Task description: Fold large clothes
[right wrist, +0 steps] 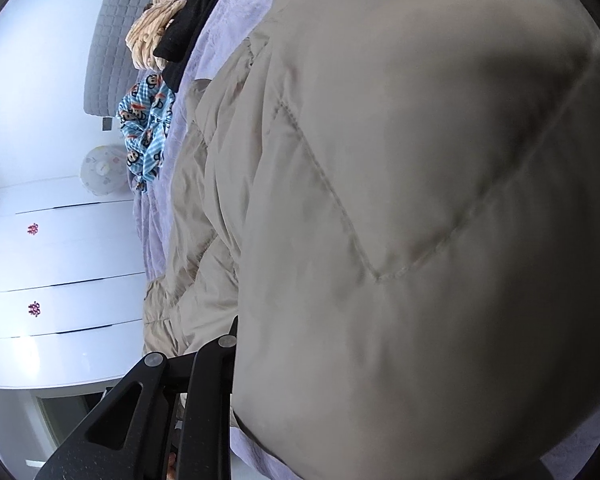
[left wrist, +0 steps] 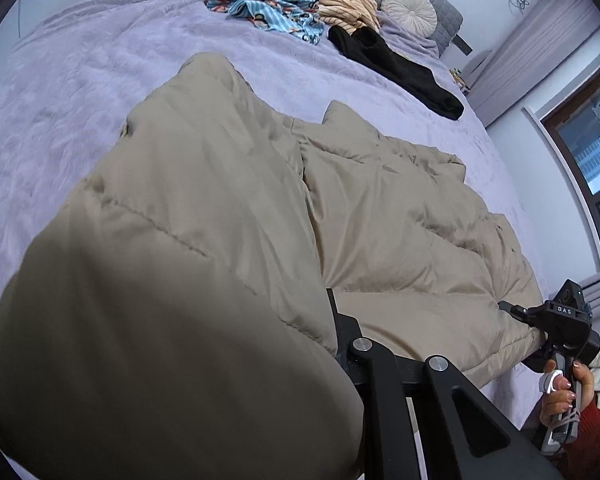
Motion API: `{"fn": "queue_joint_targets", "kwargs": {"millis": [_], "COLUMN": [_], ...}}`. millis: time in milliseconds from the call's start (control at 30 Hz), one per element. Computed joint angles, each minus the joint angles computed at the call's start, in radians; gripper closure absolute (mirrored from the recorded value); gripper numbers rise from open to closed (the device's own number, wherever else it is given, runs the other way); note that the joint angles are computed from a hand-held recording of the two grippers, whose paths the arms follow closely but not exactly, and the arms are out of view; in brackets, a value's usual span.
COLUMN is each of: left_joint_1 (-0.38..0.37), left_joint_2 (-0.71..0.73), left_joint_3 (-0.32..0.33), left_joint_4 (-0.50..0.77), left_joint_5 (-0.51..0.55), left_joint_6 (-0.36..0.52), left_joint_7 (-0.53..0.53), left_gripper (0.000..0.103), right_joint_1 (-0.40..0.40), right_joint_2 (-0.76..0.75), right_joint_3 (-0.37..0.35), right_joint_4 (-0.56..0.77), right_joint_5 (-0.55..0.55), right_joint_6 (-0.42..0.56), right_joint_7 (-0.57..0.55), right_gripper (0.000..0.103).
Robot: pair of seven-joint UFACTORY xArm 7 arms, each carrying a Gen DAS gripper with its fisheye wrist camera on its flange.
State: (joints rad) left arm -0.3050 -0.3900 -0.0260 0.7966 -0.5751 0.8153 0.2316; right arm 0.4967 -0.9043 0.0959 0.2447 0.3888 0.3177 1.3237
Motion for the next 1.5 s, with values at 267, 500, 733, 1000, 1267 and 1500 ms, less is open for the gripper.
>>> {"fn": "queue_joint_targets", "kwargs": {"millis": [267, 500, 733, 1000, 1267, 1500], "left_joint_1": [0.086, 0.224, 0.155, 0.163, 0.186, 0.179], "left_joint_2": [-0.189, -0.319, -0.249, -0.2, -0.2, -0.246], "left_joint_3": [0.027, 0.011, 0.014, -0.006, -0.022, -0.038], "left_joint_4": [-0.133, -0.149, -0.137, -0.205, -0.173, -0.109], "left_joint_5": [0.102, 0.34, 0.336, 0.37, 0.424, 0.467], "left_joint_6": [0.159, 0.171, 0.079, 0.062, 0.114, 0.231], "left_joint_7": [-0.16, -0.292, -0.26, -0.322, -0.386, -0.43], "left_gripper": [0.067, 0.067, 0.067, 0.054, 0.05, 0.05], "right_joint_1": [0.077, 0.095, 0.086, -0.015, 0.006, -0.009], "right_joint_2": [-0.086, -0.016, -0.083, -0.215, -0.629, -0.525], "right_joint_3": [0.023, -0.021, -0.021, 0.015, 0.23, 0.159], "right_joint_4": [-0.09, -0.058, -0.078, -0.055, -0.172, 0.022], "right_joint_5": [-0.005, -0.021, -0.045, -0.061, -0.065, -0.175], "right_joint_6": [-0.008, -0.038, 0.064, 0.312, 0.53, 0.81], "right_joint_7": [0.103, 0.059, 0.01, -0.031, 0.478, 0.391], "right_gripper": [0.078, 0.077, 0.072, 0.051, 0.049, 0.046]}}
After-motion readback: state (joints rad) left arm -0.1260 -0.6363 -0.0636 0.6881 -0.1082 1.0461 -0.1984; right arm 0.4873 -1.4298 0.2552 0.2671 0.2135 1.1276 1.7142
